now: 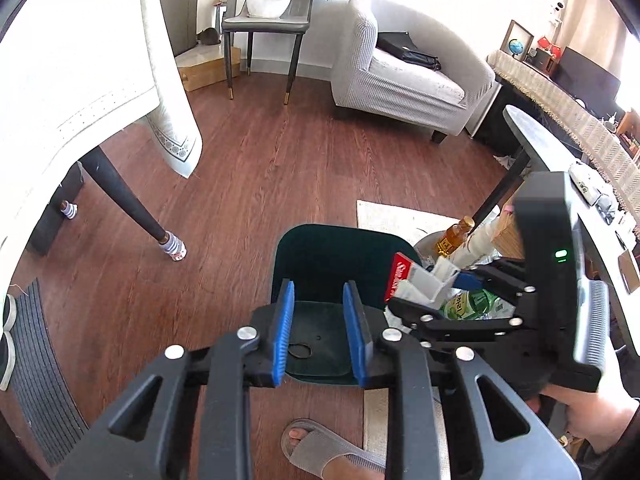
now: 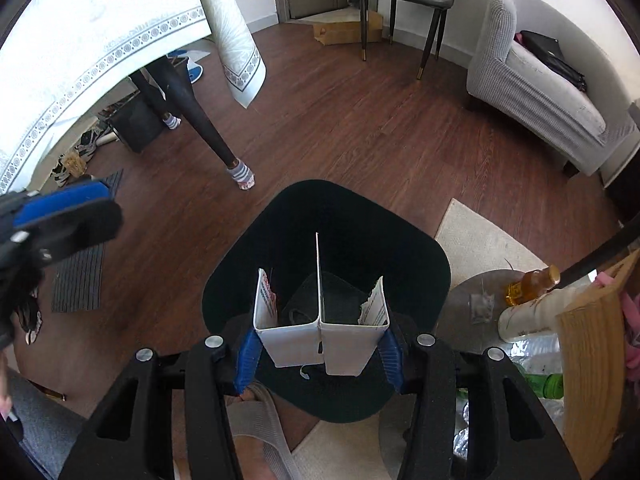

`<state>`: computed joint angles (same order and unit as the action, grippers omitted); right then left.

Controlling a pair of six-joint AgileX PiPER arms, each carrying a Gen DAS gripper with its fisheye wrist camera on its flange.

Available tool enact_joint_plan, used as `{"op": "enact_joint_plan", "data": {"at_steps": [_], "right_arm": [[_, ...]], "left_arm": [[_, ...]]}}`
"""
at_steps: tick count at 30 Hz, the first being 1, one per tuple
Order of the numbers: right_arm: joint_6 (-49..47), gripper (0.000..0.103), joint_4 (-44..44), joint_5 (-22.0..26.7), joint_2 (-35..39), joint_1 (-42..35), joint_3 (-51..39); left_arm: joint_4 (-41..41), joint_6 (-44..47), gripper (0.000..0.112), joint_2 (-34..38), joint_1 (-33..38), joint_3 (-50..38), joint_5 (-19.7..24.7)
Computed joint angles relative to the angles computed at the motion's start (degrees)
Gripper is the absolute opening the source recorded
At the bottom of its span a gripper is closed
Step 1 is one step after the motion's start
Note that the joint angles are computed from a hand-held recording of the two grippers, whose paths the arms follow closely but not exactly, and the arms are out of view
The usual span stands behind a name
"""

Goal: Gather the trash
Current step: 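Open the left tool over the bin while the right tool releases the white insert, then move back to the table and grasp the clear tape roll with the left tool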

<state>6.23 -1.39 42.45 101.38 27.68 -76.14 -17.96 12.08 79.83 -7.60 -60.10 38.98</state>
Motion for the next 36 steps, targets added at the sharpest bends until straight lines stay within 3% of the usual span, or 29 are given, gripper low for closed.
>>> {"op": "enact_joint_plan", "data": {"at_steps": [7,12,16,18,24,30,36], "right_arm": [[2.6,0.059,-4.4,2.2,4.5,2.1,-3.3],[0.6,0.06,-2.5,0.3,1.2,1.3,-0.3],[-2.9,0.06,0.5,-1.7,-5.2,0.4,3.0],[-4.4,0.06,1.6,-1.9,-9.4,0.1,4.5],[-7.8,0.06,2.6,0.2,-23.0,-2.6,8.2],[-17.2,0.06,9.4,5.7,-33.4,-14.0,6.8],[-34.6,0.06,22.7,11.4,-36.9,-36.3,4.4]], "left_arm": [[-3.4,1.8,0.025,-2.9,0.1,-1.6,0.4],[2.8,-4.7,0.025,-4.6,-2.8,-3.5,-0.1],[6.4,-7.9,0.025,-6.5,-3.4,-4.9,-0.7],[12.2,-13.3,0.026,-7.8,-5.6,-5.7,-1.2],[17.6,-20.2,0.034,-10.9,-11.3,-8.0,-1.2],[27.3,-31.2,0.051,-8.6,-21.0,-11.1,-1.1],[37.3,-41.1,0.063,-1.5,-33.8,-16.4,1.5]]}}
